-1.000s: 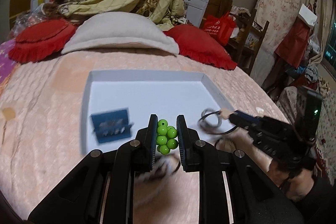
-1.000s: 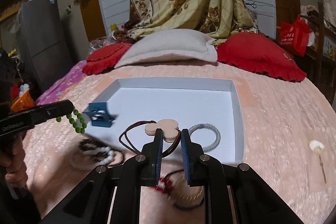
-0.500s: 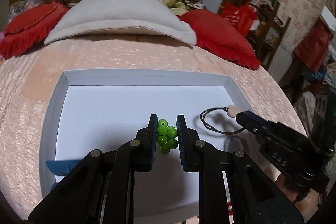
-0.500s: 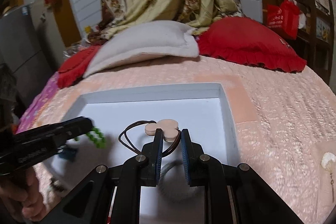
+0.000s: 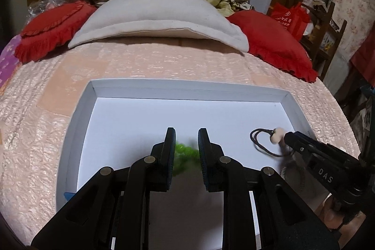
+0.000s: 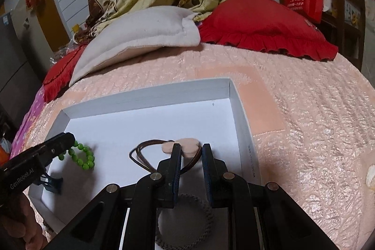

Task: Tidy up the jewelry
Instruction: 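Drop the green bracelet and hair tie into the tray, opening both tools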

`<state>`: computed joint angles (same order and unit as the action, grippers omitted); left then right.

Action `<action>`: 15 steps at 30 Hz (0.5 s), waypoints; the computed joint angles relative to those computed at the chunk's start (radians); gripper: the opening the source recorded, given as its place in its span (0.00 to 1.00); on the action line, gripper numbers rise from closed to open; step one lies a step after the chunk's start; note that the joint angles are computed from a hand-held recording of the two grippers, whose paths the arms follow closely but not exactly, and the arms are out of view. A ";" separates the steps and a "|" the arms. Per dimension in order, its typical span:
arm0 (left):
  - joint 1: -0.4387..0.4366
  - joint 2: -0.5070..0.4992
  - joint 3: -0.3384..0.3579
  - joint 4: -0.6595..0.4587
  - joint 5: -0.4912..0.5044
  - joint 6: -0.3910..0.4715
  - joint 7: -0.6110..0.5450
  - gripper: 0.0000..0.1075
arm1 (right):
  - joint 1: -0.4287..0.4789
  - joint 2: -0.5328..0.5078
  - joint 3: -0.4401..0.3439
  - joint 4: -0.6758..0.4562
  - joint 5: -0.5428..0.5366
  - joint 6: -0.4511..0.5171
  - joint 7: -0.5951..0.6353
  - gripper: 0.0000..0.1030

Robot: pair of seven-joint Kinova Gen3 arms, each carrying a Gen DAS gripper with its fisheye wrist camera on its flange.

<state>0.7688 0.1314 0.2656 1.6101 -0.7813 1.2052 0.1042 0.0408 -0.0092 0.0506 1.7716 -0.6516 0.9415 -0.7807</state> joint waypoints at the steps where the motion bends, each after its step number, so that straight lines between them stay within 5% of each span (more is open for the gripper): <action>1: -0.002 -0.004 -0.001 0.005 0.005 -0.007 0.002 0.25 | 0.002 -0.004 0.002 0.004 -0.006 -0.002 0.006 0.38; 4: -0.007 -0.021 0.002 0.020 0.002 -0.022 0.018 0.37 | 0.008 -0.025 0.013 0.024 -0.048 -0.016 0.050 0.45; 15: -0.002 -0.151 0.119 0.096 -0.089 0.061 0.110 0.46 | 0.046 -0.117 0.111 0.068 -0.168 0.036 0.200 0.45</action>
